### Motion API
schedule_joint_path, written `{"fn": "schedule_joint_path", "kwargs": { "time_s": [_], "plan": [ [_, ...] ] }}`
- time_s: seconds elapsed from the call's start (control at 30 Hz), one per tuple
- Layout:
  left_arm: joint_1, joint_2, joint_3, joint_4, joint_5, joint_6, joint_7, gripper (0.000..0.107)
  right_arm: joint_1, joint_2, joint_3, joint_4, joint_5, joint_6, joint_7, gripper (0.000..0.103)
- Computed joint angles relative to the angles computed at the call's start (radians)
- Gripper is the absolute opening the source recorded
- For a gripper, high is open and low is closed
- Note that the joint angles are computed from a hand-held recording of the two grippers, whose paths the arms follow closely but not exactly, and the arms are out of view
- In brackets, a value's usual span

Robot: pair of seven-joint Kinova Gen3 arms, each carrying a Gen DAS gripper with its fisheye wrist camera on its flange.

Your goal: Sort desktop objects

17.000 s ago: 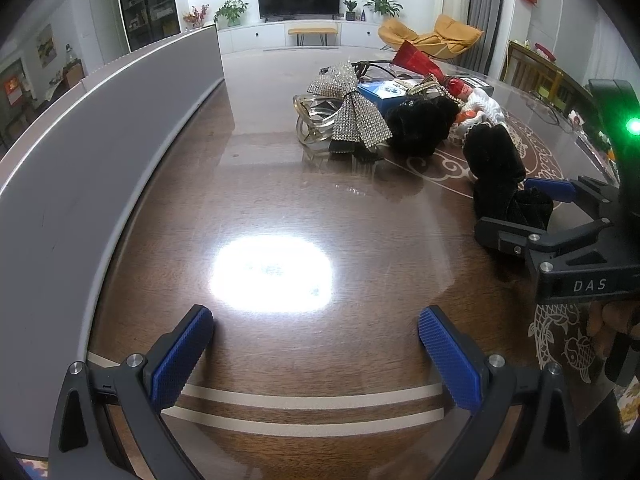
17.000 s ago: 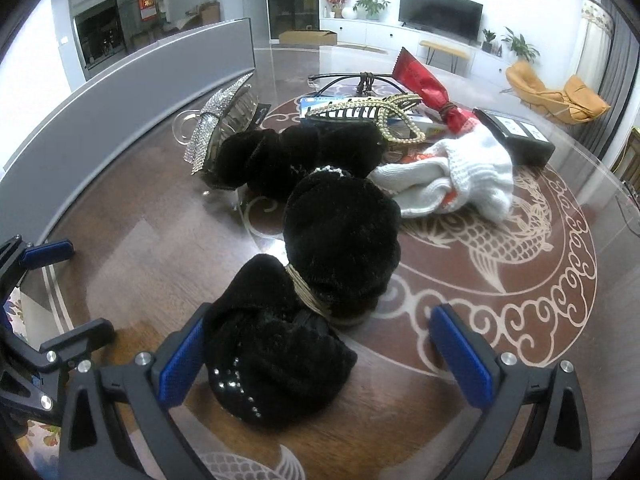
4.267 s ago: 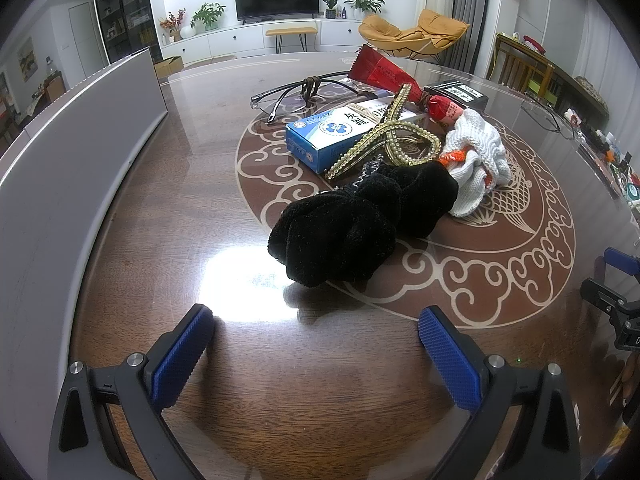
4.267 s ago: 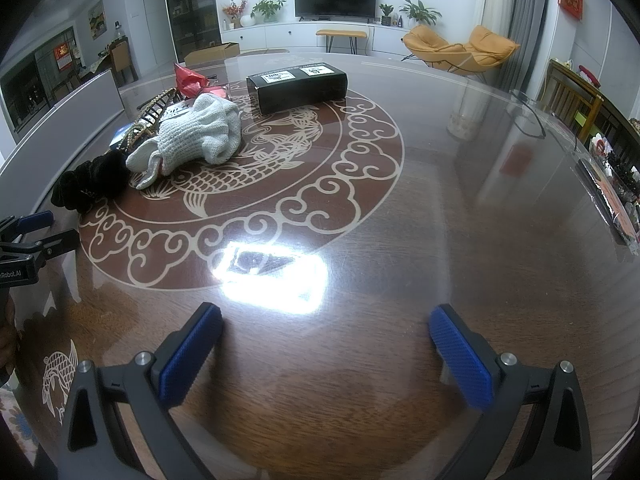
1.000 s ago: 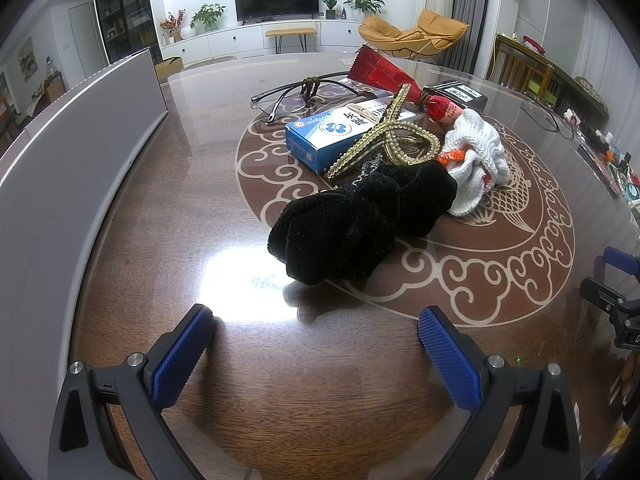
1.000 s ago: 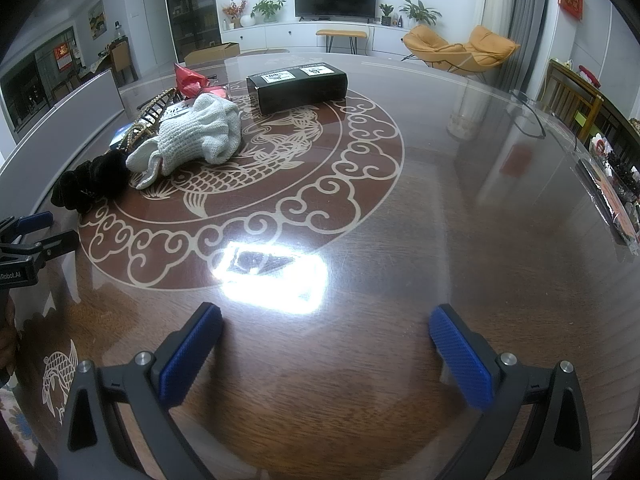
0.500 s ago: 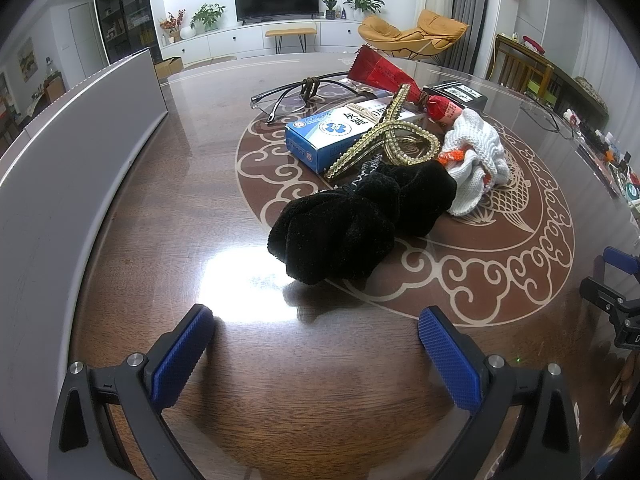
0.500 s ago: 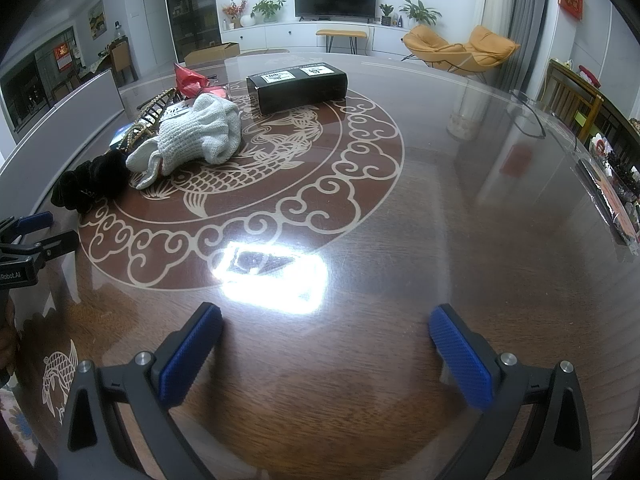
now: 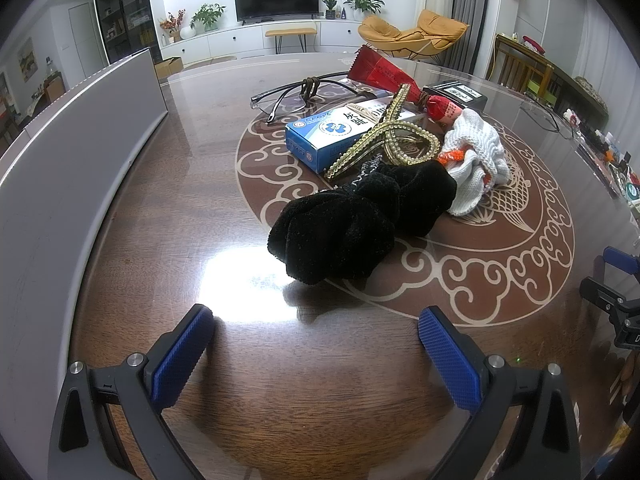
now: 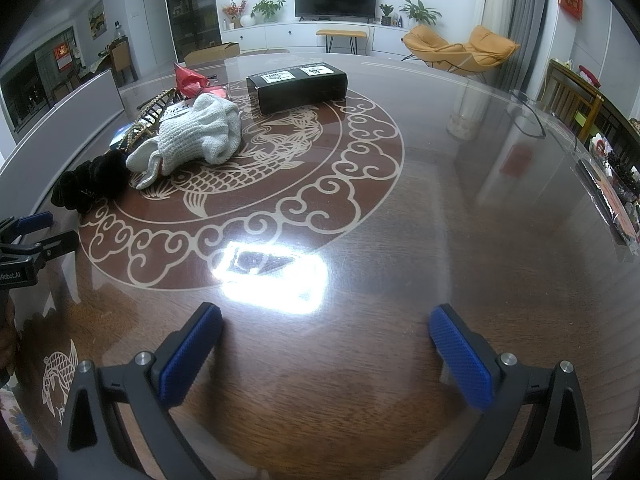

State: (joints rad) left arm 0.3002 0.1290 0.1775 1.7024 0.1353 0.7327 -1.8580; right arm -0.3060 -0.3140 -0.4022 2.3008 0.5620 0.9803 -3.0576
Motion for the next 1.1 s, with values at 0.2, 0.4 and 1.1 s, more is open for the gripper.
{"fn": "schedule_joint_path", "kwargs": {
  "time_s": [0.2, 0.4, 1.1],
  "plan": [
    [0.000, 0.000, -0.001, 0.000, 0.000, 0.000, -0.001, 0.103, 0.001, 0.000, 0.000, 0.000, 0.000, -0.001, 0.001, 0.103],
    [0.000, 0.000, -0.001, 0.000, 0.001, 0.000, -0.002, 0.103, 0.050, -0.006, -0.031, 0.000, -0.014, -0.014, 0.023, 0.103],
    [-0.014, 0.002, 0.001, -0.005, 0.042, 0.005, -0.031, 0.103, 0.104, 0.281, 0.338, -0.288, -0.267, -0.349, 0.527, 0.088]
  ]
}}
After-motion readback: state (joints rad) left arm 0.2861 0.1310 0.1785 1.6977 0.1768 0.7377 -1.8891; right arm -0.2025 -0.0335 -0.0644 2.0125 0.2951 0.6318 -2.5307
